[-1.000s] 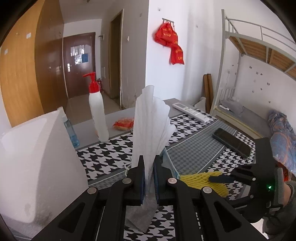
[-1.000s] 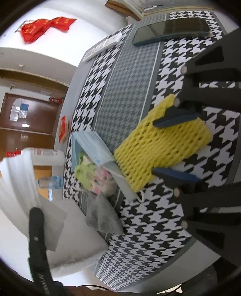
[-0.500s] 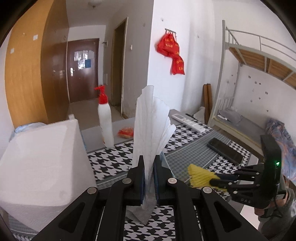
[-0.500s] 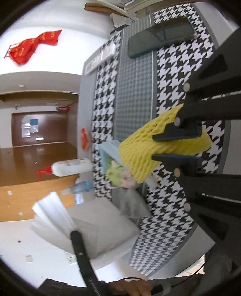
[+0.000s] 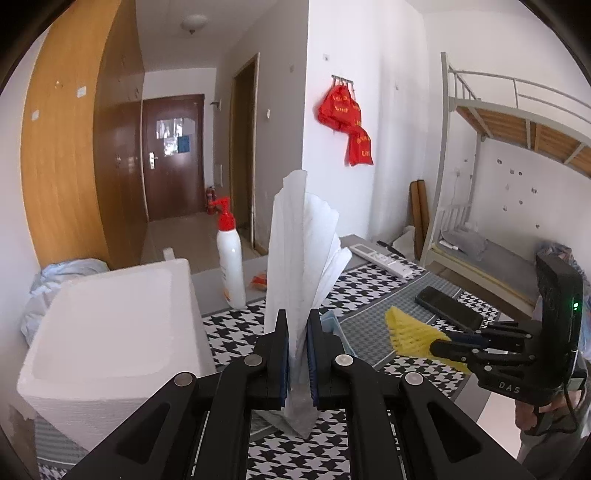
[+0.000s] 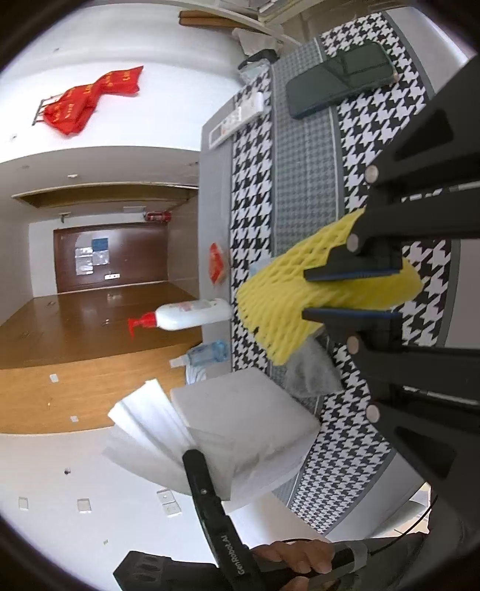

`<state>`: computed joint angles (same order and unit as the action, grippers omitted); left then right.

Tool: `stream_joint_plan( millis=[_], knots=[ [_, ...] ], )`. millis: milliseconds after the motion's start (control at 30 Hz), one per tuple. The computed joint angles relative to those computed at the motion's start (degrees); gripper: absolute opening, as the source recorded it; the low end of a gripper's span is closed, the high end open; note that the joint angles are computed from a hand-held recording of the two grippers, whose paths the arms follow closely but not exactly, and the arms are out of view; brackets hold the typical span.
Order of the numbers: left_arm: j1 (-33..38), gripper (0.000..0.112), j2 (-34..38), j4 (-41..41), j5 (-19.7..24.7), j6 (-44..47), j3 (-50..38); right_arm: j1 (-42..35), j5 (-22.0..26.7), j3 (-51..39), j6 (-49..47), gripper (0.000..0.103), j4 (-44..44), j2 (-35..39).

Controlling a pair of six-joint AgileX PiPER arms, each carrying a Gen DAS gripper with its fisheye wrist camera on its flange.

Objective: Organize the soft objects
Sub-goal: 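Lift the yellow net with the right tool while the left tool carries the towel toward the foam box, then lower the yellow net into the white foam box and open the right tool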

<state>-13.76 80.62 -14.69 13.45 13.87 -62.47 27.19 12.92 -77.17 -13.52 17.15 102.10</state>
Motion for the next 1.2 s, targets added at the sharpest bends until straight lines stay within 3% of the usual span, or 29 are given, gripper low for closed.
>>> stream_joint_plan(
  millis=[333,567,767,1100,1200],
  knots=[
    [0.93,0.009,-3.75,8.35,-1.45,-7.49,1.72,3.76,-1.82,-1.99,14.51,0.016,-14.23,-1.36],
    [1.69,0.009,-6.41,12.92,-2.06,-11.69,2.43,5.71,-2.40,-3.78,16.42,0.016,-17.10,-1.52],
    [2.13,0.009,-7.27,24.30,-2.80,-22.76,2.59,7.04,-2.09,-5.99,18.11,0.017,-19.16,-1.26],
    [3.70,0.009,-9.09,46.85,-2.50,-45.26,3.86,8.39,0.16,-13.29,6.88,0.017,-8.89,2.46],
    [4.75,0.009,-9.52,48.57,-2.45,-47.00,4.23,8.77,1.46,-16.23,5.37,0.017,-7.62,4.25]
  ],
)
